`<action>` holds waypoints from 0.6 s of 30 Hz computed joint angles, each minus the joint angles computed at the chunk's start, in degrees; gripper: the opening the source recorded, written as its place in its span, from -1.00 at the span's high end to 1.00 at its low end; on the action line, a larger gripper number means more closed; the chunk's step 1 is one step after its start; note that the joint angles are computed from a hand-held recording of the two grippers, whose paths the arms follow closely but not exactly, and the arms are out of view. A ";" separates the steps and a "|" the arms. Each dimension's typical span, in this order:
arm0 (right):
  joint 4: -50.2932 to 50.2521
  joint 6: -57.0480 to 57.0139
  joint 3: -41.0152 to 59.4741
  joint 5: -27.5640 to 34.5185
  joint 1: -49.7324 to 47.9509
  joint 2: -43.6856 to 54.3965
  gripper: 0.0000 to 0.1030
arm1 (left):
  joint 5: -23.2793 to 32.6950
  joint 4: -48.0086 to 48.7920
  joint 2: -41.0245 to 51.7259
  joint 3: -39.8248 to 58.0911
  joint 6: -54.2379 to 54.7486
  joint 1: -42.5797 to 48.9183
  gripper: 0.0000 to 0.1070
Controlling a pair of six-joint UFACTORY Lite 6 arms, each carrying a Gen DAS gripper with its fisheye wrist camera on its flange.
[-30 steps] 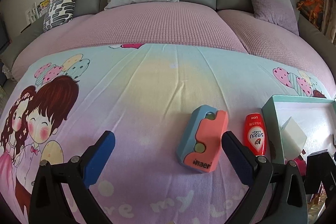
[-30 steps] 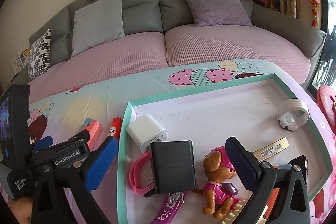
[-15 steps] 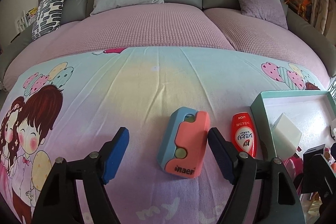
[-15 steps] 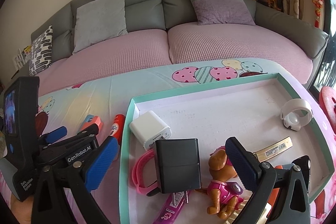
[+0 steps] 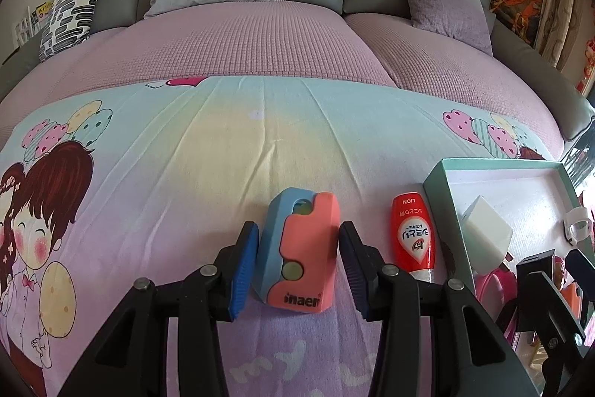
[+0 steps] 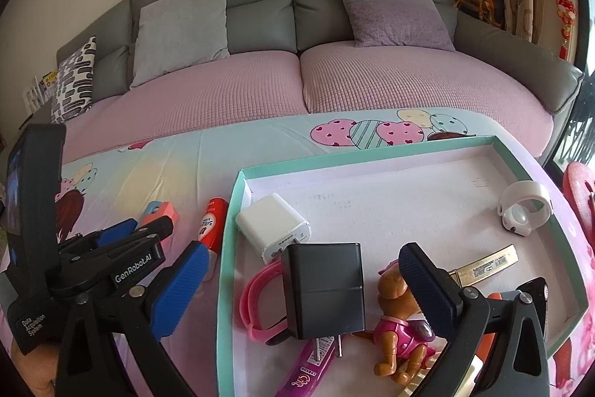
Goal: Organize rigid objects
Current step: 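Close the left tool on the pink-blue inaer case and lift it, then move the right tool to the red LION bottle and close on it while the left tool holds the case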
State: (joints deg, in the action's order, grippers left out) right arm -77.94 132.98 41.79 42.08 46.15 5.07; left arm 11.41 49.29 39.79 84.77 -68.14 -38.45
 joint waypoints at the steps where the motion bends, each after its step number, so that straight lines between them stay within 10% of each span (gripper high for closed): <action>1: -0.13 0.12 0.07 -0.27 -0.06 -0.02 -1.00 | 0.06 -0.32 -0.45 -0.62 0.13 0.19 0.13; 12: 1.47 -9.53 8.60 -3.08 -0.66 5.75 -0.99 | 1.34 -2.82 -5.59 -8.25 0.55 5.63 0.15; 18: 3.88 -18.70 16.63 -6.26 -2.29 11.93 -0.55 | -0.38 -5.32 -7.44 -11.91 2.10 9.71 0.18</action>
